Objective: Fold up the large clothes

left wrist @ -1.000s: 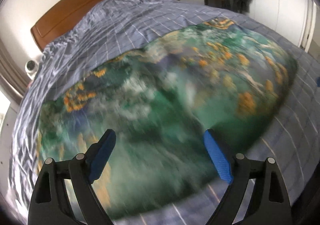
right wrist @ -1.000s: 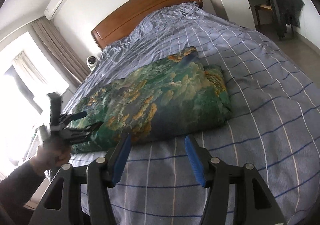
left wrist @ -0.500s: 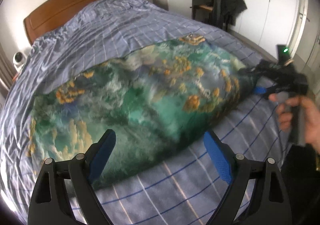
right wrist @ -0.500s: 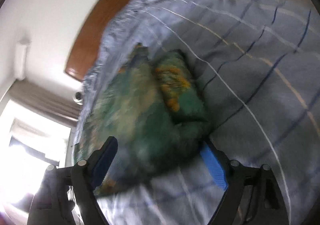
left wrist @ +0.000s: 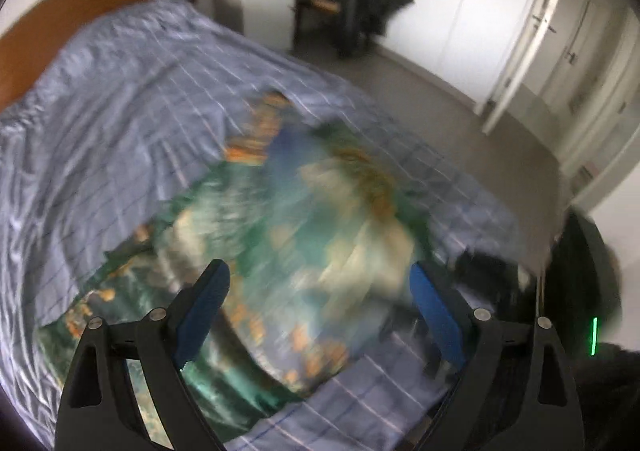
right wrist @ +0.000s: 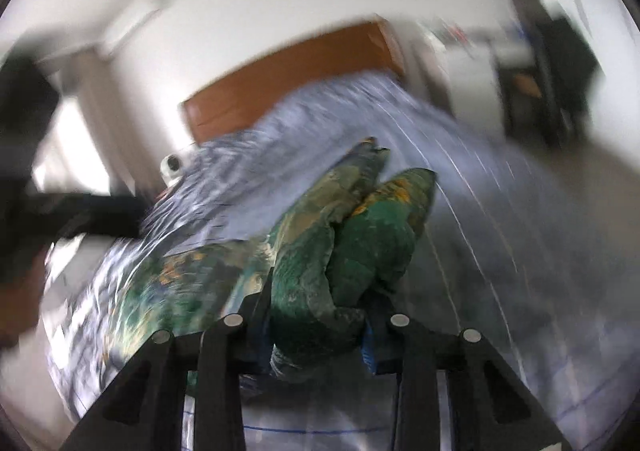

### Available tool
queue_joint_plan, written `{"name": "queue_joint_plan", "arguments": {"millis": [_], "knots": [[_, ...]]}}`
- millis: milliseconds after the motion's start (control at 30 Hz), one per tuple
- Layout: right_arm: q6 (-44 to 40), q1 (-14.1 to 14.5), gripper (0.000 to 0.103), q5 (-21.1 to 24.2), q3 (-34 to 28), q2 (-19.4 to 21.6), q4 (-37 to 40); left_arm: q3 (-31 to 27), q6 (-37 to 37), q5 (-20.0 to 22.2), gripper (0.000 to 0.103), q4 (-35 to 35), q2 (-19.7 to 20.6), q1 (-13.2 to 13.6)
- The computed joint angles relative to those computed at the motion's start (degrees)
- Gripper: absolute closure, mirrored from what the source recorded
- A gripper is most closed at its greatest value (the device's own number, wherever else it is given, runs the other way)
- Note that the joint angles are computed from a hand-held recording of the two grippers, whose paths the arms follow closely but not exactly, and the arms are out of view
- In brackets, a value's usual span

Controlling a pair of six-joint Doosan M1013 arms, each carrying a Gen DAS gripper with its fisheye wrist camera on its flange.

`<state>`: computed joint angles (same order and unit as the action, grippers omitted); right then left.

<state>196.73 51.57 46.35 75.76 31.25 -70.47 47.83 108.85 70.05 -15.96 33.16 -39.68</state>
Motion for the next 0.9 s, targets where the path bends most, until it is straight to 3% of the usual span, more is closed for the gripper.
{"name": "queue_joint_plan", "arguments": {"millis": [67,133,300,333,400,433,533,600,633,733,833,900], "knots": [[-9.0,1.31,0.07,0.99,-3.78,1.56,-0.6,-4.37,-2.32,4.43,0.011,2.67,2.15,-0.07],[-18.07,2.43,0.069,1.88,-7.76,3.66,-0.58,-5.51,-4.15,5.8,0.011,4.76,2.57,0.19],[-37.14,5.0,0.069,2.27,-15.5,8.54,-0.09,-0.7,-8.63,4.01,0.013,16.69,0.26,-0.66],[-40.1,5.28,0.069,2.1,-16.9,9.4,0.37,1.56,-9.74,2.64,0.035,20.1,-0.66,-0.91],[-43.18,5.61,0.069,1.61,-18.47,10.31,1.55,3.22,-11.11,2.08,0.063,21.05,-1.34,-0.44],[-44.47,5.71,0.069,1.63,-19.19,10.6,3.04,3.53,-11.16,2.32,0.069,18.85,-1.5,0.43],[-47.05,5.01,0.055,-1.55,-19.62,10.12,9.81,5.57,-9.73,0.85,0.072,15.57,-2.65,3.23],[-47.35,4.77,0.028,-5.59,-17.87,8.36,14.01,5.93,-9.48,0.2,0.072,13.77,-2.92,5.19],[-46.02,4.36,0.028,-8.31,-16.38,7.15,15.49,6.09,-9.46,-0.01,0.072,12.37,-2.97,6.36],[-42.87,3.37,0.028,-9.72,-14.61,5.7,17.99,8.35,-9.52,-2.4,0.072,9.51,-3.7,10.37],[-43.84,2.13,0.03,-6.49,-15.55,6.31,22.2,11.23,-10.19,-4.3,0.072,6.05,-4.32,13.49],[-47.77,1.03,0.064,-5.87,-17.16,7.32,27.69,12.89,-11.04,-5.27,0.072,4.31,-4.62,14.93]]}}
